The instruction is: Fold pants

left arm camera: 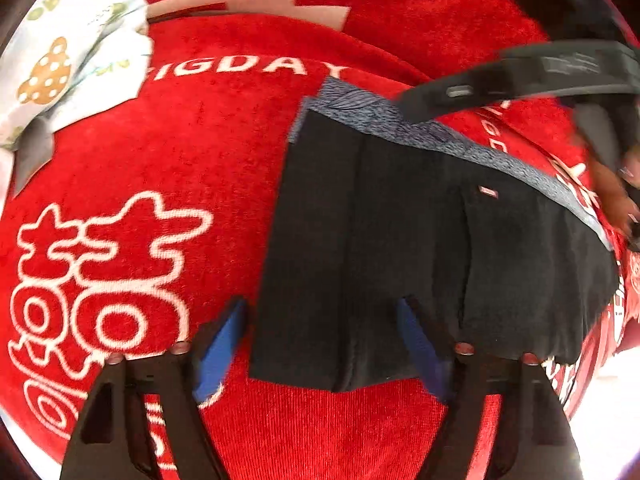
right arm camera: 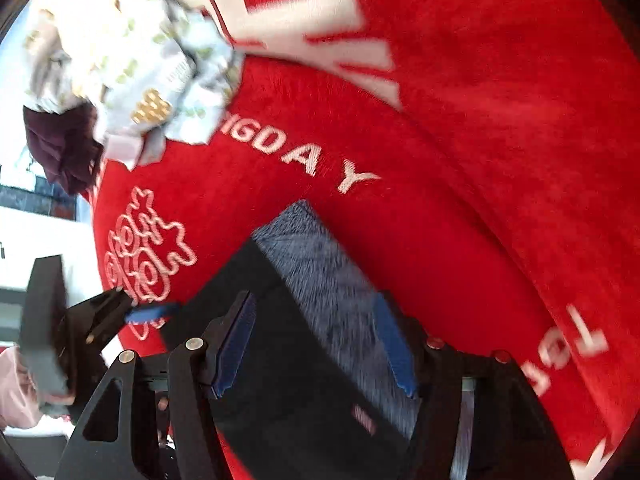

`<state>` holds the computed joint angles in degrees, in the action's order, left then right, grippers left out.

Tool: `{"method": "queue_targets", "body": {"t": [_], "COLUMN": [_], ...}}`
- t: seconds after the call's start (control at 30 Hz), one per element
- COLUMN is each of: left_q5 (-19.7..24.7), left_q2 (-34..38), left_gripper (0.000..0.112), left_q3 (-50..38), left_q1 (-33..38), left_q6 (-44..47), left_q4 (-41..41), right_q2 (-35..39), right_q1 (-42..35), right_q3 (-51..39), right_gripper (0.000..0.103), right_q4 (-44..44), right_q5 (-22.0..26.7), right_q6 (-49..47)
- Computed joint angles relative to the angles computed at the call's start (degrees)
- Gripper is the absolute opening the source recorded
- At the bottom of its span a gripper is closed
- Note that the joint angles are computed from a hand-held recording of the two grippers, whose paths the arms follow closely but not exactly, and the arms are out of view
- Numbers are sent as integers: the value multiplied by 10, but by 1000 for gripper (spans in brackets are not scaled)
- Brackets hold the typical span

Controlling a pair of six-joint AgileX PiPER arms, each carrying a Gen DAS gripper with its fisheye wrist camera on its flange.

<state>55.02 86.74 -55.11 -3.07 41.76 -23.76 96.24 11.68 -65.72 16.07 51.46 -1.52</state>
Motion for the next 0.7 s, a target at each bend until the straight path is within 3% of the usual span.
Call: {"method": "queue_targets", "body": {"t": [0.07, 0.1, 0.13, 0.23, 0.3, 0.37, 0.5, 0.53, 0.57, 0.63, 0.67, 0.7], "left_q5": [-7, -11, -10, 46, 67, 62, 25, 26, 17, 5, 4, 6], "left_q2": [1, 4, 6, 14, 3, -12, -24, -34, -41, -56, -60, -63], "left_gripper": [62, 58, 49, 29, 28, 28, 29, 37, 59, 77, 77, 77], "left_q3": [5, 4, 0, -34, -33, -18, 5, 9, 7, 6, 4, -3], "left_q1": [4, 5, 13, 62, 91, 107, 100, 105, 92, 70, 60, 43], "left_q6": [20, 20, 19, 29, 48, 59, 29, 25, 0, -31, -38, -50], "left_q4": [-15, -18, -22, -44, -48, -32, 2, 8, 29, 41, 38, 38], "right_q2": [29, 42, 45, 6, -16, -4, 79, 92, 86, 47, 10, -20], "right_q1": [5, 5, 5, 5, 19, 32, 31, 25, 20, 22, 27, 30], "right_q3": [-13, -18, -19, -7, -18, -35, -51, -47, -29, 10, 36, 59], "right_gripper": [63, 27, 3, 4, 4, 4, 7, 11, 16, 41, 59, 62], "right_q4": [-21, -25, -25, 9, 34, 24, -50, -49, -51, -62, -76, -87], "right_q5": [4, 8, 13, 19, 47, 61, 14, 5, -19, -50, -56, -65], "right_q6": [1, 3, 6, -30, -64, -62, 39, 54, 79, 117, 142, 160]}}
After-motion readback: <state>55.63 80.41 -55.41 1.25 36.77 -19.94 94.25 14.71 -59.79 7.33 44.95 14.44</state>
